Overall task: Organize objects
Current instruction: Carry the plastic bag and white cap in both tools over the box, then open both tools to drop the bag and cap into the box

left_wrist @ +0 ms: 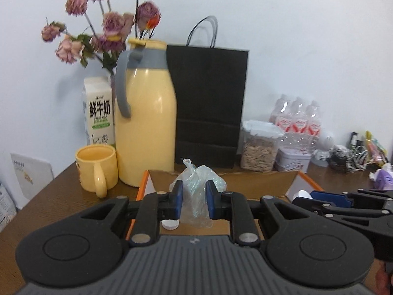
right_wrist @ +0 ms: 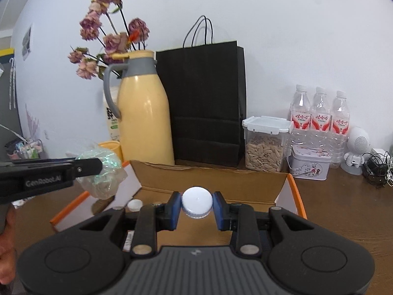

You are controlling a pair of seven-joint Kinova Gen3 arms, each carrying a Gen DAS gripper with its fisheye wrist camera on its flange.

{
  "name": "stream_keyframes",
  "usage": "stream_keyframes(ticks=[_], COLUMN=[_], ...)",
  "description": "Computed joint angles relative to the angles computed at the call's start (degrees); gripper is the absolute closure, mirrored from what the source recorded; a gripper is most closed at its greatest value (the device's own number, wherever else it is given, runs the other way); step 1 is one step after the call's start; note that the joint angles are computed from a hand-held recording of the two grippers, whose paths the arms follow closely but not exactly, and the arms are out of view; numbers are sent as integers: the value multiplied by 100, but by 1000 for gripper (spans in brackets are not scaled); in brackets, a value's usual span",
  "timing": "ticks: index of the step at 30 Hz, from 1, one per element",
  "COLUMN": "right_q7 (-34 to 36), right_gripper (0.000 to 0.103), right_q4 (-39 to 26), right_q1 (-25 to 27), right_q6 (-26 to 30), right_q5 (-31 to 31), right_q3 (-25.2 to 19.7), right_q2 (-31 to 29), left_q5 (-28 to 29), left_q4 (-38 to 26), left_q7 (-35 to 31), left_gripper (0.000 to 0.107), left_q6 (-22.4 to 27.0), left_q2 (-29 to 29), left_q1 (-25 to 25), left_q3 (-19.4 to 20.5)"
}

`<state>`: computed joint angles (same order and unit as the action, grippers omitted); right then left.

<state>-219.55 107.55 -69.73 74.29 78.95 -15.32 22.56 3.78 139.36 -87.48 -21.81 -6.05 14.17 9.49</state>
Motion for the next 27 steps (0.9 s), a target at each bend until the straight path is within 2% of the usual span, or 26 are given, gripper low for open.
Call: stream_keyframes(ticks=[3, 7, 11, 13, 16, 17, 18, 19, 20, 21, 22, 23, 25, 26, 27], right_q7=[-81, -98, -98, -100, -123, -151, -175, -206, -236, -244, -247, -263, -289, -285, -291], right_gripper=[76, 76, 76, 76, 75, 73, 70, 59, 43, 34, 19, 13, 8, 2, 0], right_q4=[24, 80, 68, 55, 50, 48, 59, 74, 78, 56, 35, 31, 22, 9, 2], right_q1=[73, 184, 158, 148, 139, 120, 117, 113, 98, 73, 41, 13, -17, -13, -11], right_q6=[-95, -345, -355, -342, -320, -282, -282, -285, -255, -184, -107, -48, 36, 53, 63], right_q5=[-1, -98, -163, -198, -279, -297, -312, -317, -325, -353, -372, -374, -390, -419, -440], right_q3=[42, 65, 103, 118, 129, 136, 136, 135, 137, 140, 145, 150, 149, 144, 141], right_q2=[118, 158, 195, 200, 189, 199, 190, 177, 178, 196, 216, 225, 220, 212, 206], left_q5=[469, 747, 894, 1162, 1552, 1615, 1648, 1644, 1667, 1711, 1785, 1830, 1929, 1909, 1896], left_q4=[-83, -129, -80, -59, 22, 46, 76, 110, 146, 182, 238, 290, 342, 374, 412], left_q7=[-468, -850, -1037, -1259, -1556, -1609, -1633, -1619, -1631, -1653, -1686, -1707, -1773, -1735, -1708], left_gripper=[88, 88, 86, 83, 70, 62, 56, 53, 43, 29, 22, 16, 6, 4, 4], left_q6=[-12, 31, -50, -121, -331, -387, -458, -541, -621, -708, -867, -1016, -1143, -1210, -1275], left_q2=[254, 423, 447, 445, 438, 433, 424, 418, 407, 396, 399, 400, 357, 346, 330], left_q1=[-63, 27, 126, 172, 240, 261, 280, 295, 312, 330, 356, 384, 434, 448, 459], left_q3=[174, 148, 110, 145, 192, 197, 197, 194, 199, 212, 239, 259, 286, 286, 288])
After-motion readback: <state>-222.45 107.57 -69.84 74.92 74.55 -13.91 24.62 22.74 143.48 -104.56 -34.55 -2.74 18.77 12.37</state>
